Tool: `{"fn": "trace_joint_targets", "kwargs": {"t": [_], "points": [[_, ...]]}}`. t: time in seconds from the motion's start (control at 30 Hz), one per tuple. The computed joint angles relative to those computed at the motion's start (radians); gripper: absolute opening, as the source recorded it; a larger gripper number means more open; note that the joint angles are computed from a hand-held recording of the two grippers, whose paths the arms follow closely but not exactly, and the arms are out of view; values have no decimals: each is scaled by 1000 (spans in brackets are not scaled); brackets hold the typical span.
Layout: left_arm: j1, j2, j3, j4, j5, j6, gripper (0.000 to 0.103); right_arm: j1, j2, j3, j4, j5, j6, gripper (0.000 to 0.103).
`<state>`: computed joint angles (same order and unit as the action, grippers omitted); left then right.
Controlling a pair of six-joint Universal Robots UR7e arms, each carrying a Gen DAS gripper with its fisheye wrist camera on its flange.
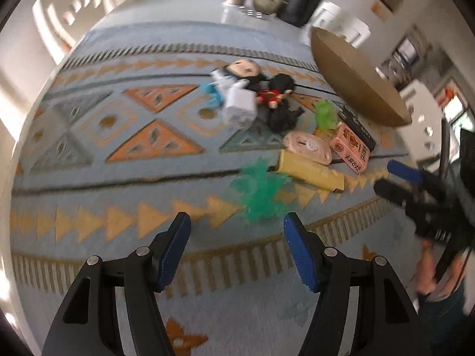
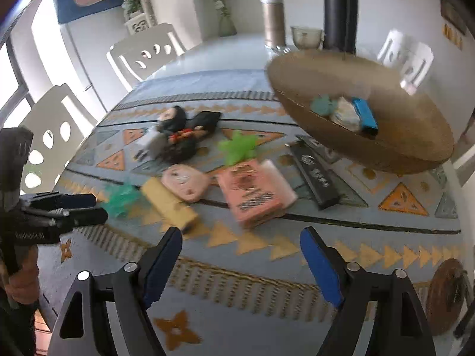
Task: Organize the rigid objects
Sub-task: 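Grasp the pink box with the right tool while the left grasps another green toy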
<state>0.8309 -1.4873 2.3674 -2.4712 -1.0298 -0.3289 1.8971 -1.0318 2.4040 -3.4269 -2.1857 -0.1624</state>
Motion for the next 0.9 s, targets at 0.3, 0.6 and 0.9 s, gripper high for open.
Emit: {"fn": "trace_joint_targets", "kwargs": {"t": [0.3,0.6,0.9], "points": [[-69,127,20,-106,112,66,63,-54,34,-63,64,41,-38,66],[-78,118,42,-149,146,88,63,-63,81,-92,8,-14,-86,82],[-117,62,81,-149,180,50,32,-52,55,-72,8,75,-95,46]]}}
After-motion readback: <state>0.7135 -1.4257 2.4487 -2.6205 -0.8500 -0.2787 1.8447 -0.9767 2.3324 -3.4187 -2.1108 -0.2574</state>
